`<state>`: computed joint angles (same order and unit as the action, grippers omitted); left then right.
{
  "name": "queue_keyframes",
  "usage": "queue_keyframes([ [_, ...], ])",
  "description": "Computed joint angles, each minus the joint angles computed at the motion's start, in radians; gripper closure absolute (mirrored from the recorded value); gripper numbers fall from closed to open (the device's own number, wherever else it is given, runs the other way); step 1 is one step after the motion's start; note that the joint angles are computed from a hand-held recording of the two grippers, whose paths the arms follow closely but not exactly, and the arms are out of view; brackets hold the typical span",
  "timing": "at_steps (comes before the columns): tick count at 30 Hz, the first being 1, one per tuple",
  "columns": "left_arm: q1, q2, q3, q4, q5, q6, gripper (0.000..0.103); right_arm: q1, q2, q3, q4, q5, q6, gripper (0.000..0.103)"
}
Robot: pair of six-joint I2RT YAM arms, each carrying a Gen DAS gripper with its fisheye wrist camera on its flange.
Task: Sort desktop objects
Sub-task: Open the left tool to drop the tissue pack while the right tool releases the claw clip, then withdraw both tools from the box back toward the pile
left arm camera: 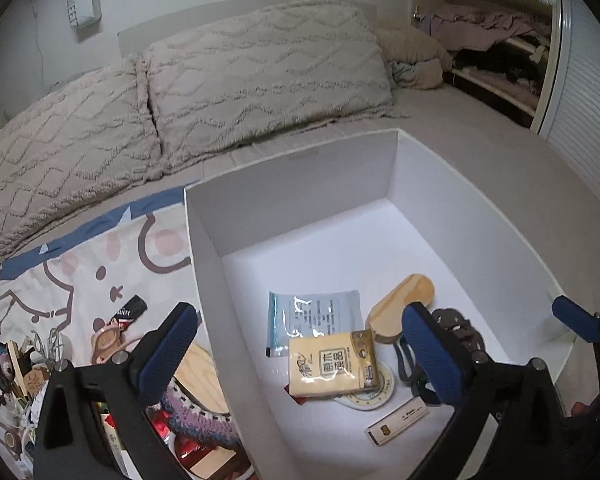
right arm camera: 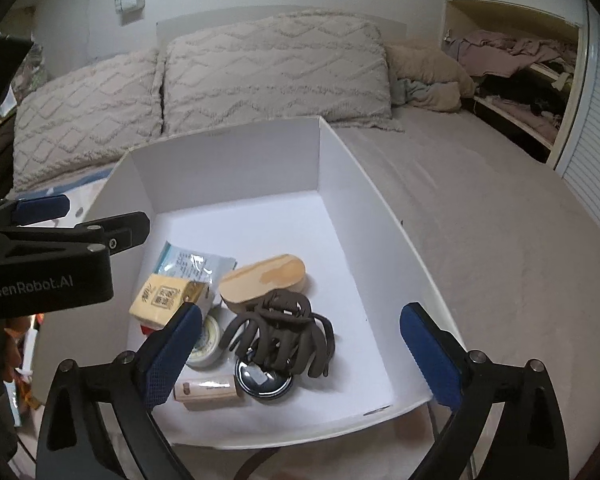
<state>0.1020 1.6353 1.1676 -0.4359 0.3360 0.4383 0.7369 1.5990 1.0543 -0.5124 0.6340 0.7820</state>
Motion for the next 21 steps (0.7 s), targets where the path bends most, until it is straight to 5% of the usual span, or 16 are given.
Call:
queue_keyframes([
  [4,0.005,-0.024,-0.011,0.003,0.024,0.02,0.0,0.015,-0.027,-0.016,0.013,0.079,0.024,0.0],
  [21,0.075,-0.064,-0.063,0.041,0.088,0.031,0.0,0.033,-0.011,0.006,-0.014,0.103,0.031,0.0],
])
